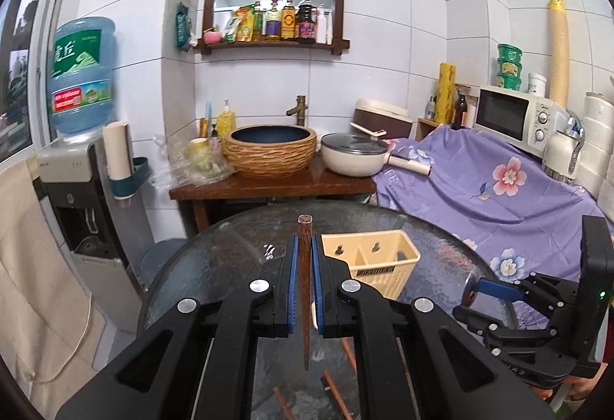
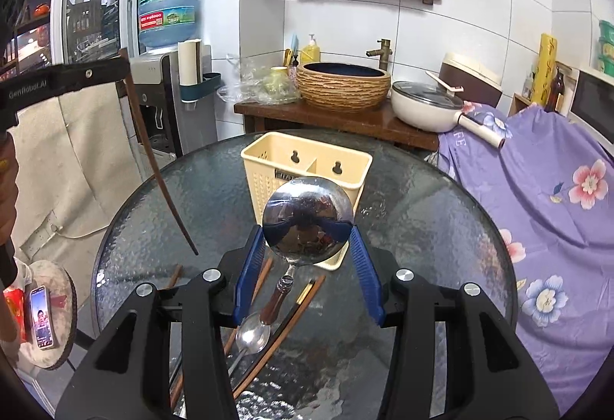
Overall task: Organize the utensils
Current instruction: 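Lift and carry the ladle with right gripper while left gripper carries the chopstick over the holder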
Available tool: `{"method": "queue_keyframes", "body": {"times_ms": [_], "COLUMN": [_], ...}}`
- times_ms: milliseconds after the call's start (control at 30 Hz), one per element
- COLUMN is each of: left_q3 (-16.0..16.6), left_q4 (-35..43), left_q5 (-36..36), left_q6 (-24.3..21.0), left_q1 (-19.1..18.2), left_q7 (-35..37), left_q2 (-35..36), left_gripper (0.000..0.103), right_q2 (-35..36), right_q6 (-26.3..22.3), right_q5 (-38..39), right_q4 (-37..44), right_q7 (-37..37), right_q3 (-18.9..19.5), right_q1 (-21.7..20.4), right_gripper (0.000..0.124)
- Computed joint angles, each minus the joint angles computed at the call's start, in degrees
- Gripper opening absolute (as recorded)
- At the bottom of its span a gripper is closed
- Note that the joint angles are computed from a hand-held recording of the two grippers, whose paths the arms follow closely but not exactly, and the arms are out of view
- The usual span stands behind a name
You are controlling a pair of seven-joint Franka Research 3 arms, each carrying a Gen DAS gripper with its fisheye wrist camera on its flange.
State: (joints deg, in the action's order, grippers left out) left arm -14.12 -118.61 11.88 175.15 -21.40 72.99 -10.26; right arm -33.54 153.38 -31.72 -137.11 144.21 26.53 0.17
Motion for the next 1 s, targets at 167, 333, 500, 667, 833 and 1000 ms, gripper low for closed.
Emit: {"method": "queue_keyframes", "body": {"times_ms": [167, 333, 500, 667, 833, 1000], "left_q3": [3.42, 0.85, -1.86, -2.56, -0.91, -0.71], "left_q4": [7.56, 16.05, 24.76, 35.15, 41.13, 43.49], "left_q5": [-12.01, -16.03, -5.37, 1.07, 5.55, 6.18], "left_q6": [-4.17, -7.56, -9.18, -12.66, -14.70, -16.81], "left_q1": [-5.76, -4.06, -1.37, -1.59, -3.53, -3.84], "left_q7": [12.19, 16.03, 6.67, -0.01, -5.49, -6.96], "left_q2": [3.23, 6.60, 11.52, 18.79, 23.72, 27.17], "left_gripper": [0.007, 0.007, 0.007, 0.007, 0.007, 0.007], "right_q2": [2.57, 5.56, 9.00, 13.05, 16.77, 19.46], "right_q6": [-1.04, -2.64, -4.79, -7.51, -10.02, -10.43], "right_q5": [0.70, 0.68, -2.61, -7.88, -12.89, -13.26], "right_q4": [4.31, 10.43, 17.02, 22.73, 25.98, 25.83], "right_q7": [-3.31, -5.80, -5.28, -2.61, 0.48, 2.04], "right_q3": [-2.29, -4.08, -4.45, -5.39, -6.68, -10.05], "right_q1": [0.63, 0.48, -0.66, -0.45, 0.94, 4.03], "right_gripper": [0.047, 0.047, 0.047, 0.047, 0.047, 0.047]}}
